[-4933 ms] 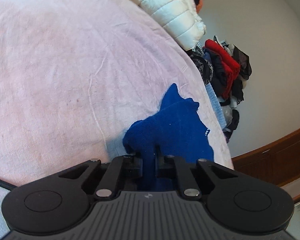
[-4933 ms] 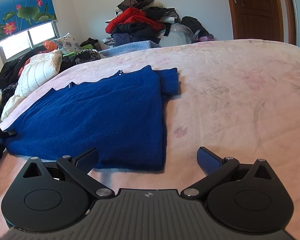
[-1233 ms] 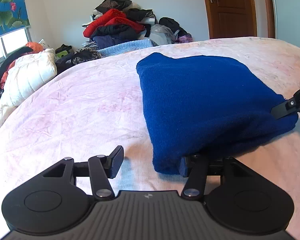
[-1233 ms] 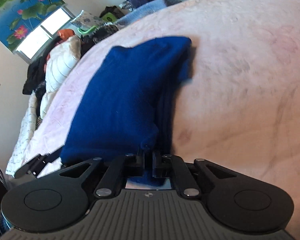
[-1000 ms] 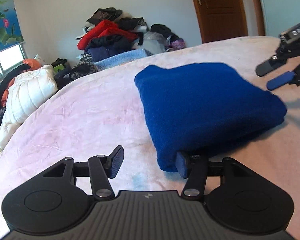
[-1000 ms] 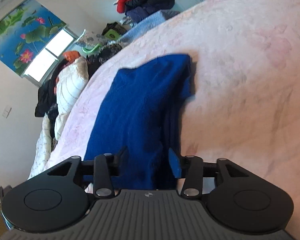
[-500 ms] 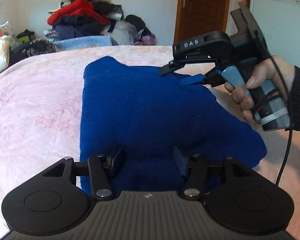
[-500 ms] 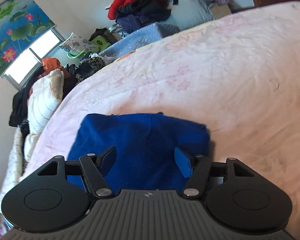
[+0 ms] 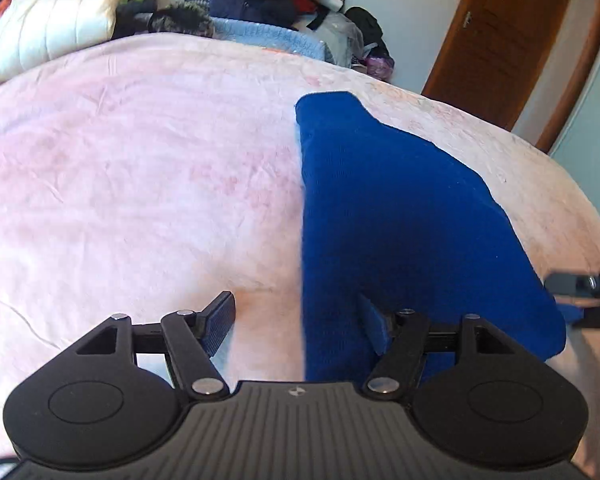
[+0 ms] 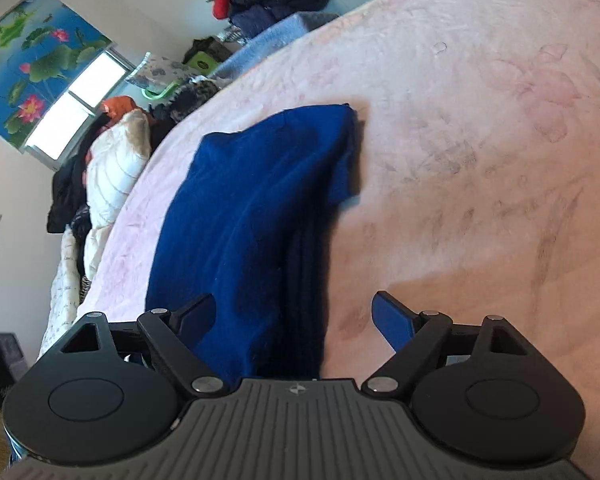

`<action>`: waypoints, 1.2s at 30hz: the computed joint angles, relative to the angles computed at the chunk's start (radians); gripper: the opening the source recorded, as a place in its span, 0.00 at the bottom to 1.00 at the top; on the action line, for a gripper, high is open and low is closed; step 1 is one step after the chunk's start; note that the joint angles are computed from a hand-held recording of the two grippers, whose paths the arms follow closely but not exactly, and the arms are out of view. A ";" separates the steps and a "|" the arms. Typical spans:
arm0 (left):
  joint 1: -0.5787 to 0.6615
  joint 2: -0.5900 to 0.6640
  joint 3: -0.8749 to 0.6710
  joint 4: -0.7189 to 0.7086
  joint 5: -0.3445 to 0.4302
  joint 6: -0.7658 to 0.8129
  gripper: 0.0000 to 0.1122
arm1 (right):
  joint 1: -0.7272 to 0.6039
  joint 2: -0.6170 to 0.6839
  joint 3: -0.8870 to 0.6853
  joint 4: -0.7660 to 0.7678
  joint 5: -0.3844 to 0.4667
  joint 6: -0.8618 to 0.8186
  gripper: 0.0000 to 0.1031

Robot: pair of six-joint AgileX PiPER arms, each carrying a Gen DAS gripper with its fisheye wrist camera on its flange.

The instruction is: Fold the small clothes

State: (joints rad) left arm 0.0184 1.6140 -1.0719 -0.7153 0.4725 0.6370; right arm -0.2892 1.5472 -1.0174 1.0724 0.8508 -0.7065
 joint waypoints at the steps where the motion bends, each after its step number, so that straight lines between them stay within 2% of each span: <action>1: -0.013 0.000 0.001 0.014 -0.004 -0.010 0.64 | -0.008 -0.019 0.034 0.024 0.021 -0.033 0.85; 5: -0.043 0.007 -0.017 0.047 0.018 -0.044 0.64 | -0.010 -0.041 0.079 0.074 0.126 -0.054 0.88; 8: -0.061 0.018 -0.036 0.093 0.016 -0.098 0.66 | 0.016 -0.044 0.080 0.084 0.129 -0.057 0.94; 12: -0.079 0.019 -0.039 0.127 0.013 -0.134 0.67 | 0.045 -0.022 0.042 0.077 0.132 0.002 0.91; 13: -0.080 0.019 -0.040 0.125 0.014 -0.130 0.67 | 0.051 -0.020 0.039 0.075 0.130 0.005 0.86; 16: -0.077 0.023 -0.049 0.104 0.032 -0.102 0.64 | 0.076 -0.001 0.023 0.055 0.106 0.037 0.54; 17: -0.075 0.025 -0.052 0.095 0.039 -0.093 0.61 | 0.081 0.004 0.021 0.052 0.095 0.034 0.48; 18: -0.075 0.028 -0.055 0.091 0.044 -0.087 0.50 | 0.074 0.008 0.024 0.061 0.099 0.029 0.45; 19: -0.077 0.029 -0.061 0.102 0.048 -0.097 0.40 | 0.063 0.018 0.029 0.071 0.109 0.033 0.33; 20: -0.077 0.033 -0.070 0.111 0.057 -0.105 0.37 | 0.050 0.030 0.029 0.075 0.118 0.038 0.24; 24: -0.063 0.041 -0.111 0.132 0.110 -0.122 0.11 | 0.004 0.039 0.050 0.118 0.161 0.021 0.19; 25: -0.059 0.034 -0.122 0.141 0.130 -0.126 0.09 | 0.002 0.031 0.054 0.127 0.164 0.016 0.18; 30: -0.006 -0.028 -0.141 0.066 0.218 -0.021 0.09 | -0.047 -0.022 0.068 0.222 0.243 -0.025 0.17; 33: -0.026 0.019 -0.153 0.155 0.209 -0.084 0.09 | -0.008 0.007 0.036 0.072 0.172 0.051 0.18; 35: -0.029 0.015 -0.133 0.166 0.200 -0.091 0.12 | -0.008 0.033 0.043 0.072 0.192 0.071 0.24; 36: -0.023 0.000 -0.113 0.149 0.190 -0.074 0.16 | -0.012 0.011 0.056 0.082 0.191 0.062 0.28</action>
